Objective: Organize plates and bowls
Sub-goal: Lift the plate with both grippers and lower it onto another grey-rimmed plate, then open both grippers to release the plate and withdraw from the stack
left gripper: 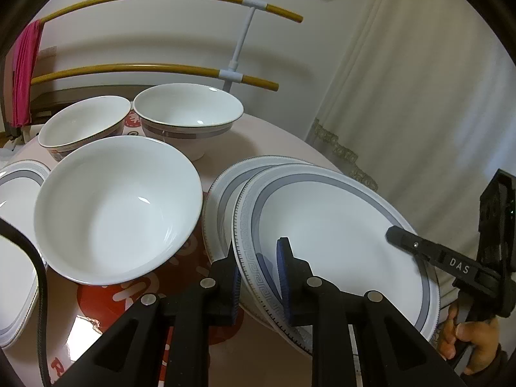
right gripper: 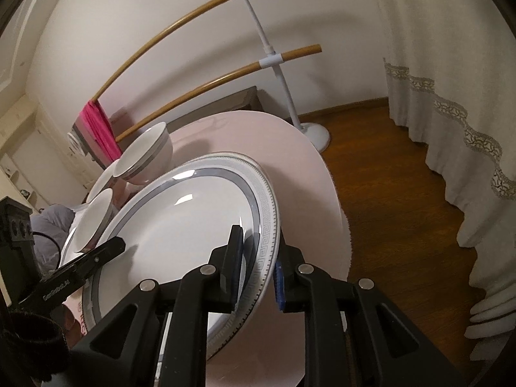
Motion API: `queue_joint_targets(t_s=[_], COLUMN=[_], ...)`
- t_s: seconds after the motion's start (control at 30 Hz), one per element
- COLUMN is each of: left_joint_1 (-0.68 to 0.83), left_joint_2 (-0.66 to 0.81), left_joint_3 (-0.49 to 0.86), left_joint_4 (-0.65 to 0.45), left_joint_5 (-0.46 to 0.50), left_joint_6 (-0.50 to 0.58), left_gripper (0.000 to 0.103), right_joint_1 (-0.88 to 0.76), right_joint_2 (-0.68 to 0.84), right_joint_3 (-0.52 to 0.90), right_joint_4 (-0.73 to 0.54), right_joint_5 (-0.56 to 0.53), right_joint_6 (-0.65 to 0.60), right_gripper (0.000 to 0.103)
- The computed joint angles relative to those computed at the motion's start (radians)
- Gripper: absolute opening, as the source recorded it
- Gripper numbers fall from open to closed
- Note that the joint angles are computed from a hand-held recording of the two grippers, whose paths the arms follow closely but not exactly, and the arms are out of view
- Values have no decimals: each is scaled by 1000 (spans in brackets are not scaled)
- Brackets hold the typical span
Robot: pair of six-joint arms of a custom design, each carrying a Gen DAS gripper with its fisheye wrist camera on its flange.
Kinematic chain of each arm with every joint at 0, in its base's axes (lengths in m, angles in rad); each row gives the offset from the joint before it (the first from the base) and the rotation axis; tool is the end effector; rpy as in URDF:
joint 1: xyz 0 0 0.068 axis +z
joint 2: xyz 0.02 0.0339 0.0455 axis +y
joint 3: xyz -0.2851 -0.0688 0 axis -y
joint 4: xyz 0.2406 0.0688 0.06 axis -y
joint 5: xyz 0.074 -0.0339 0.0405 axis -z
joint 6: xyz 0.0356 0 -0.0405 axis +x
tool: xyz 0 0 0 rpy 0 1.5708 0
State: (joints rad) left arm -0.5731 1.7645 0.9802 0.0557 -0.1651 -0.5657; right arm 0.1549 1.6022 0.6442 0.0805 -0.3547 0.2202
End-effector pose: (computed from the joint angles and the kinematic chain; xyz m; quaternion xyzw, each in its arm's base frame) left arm 0.3132 -0.1952 0.1931 -0.0303 0.9097 -0.1562 0.3837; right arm 0.2797 0.0562 0.1536 -0.0297 0.9272 0.2254 0.2976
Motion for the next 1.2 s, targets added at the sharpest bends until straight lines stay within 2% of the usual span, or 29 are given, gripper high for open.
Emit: queue_joint_targets(t_s=[0.17,0.33,0.53,0.97,1.07,1.2], left_joint_1=[7,1,4,1,1,-1], left_joint_2=[14,2,-5,-18,-21,-22], left_joint_3=[18,15,3,-5,-1,-2], left_joint_4=[-14,-19,-9,-15,-20,-23], left_joint_5=[9,6,8,-4,-8,-20], left_joint_6=[-5,-18,-15,-21,-23,-20], left_gripper=[18,18,20,20,20,20], right_joint_1=[18,69,74,159,168,172], right_joint_2=[17,41,65,71,74,60], right_joint_3=[24,51,71,78,78,61], right_joint_4=[-17,-29,-29,-34,-38,-41], right_joint_5=[43,130,155,326,348,351], right_joint_6=[30,58,72,110,118,151], right_gripper=[18,21,23,30,38,40])
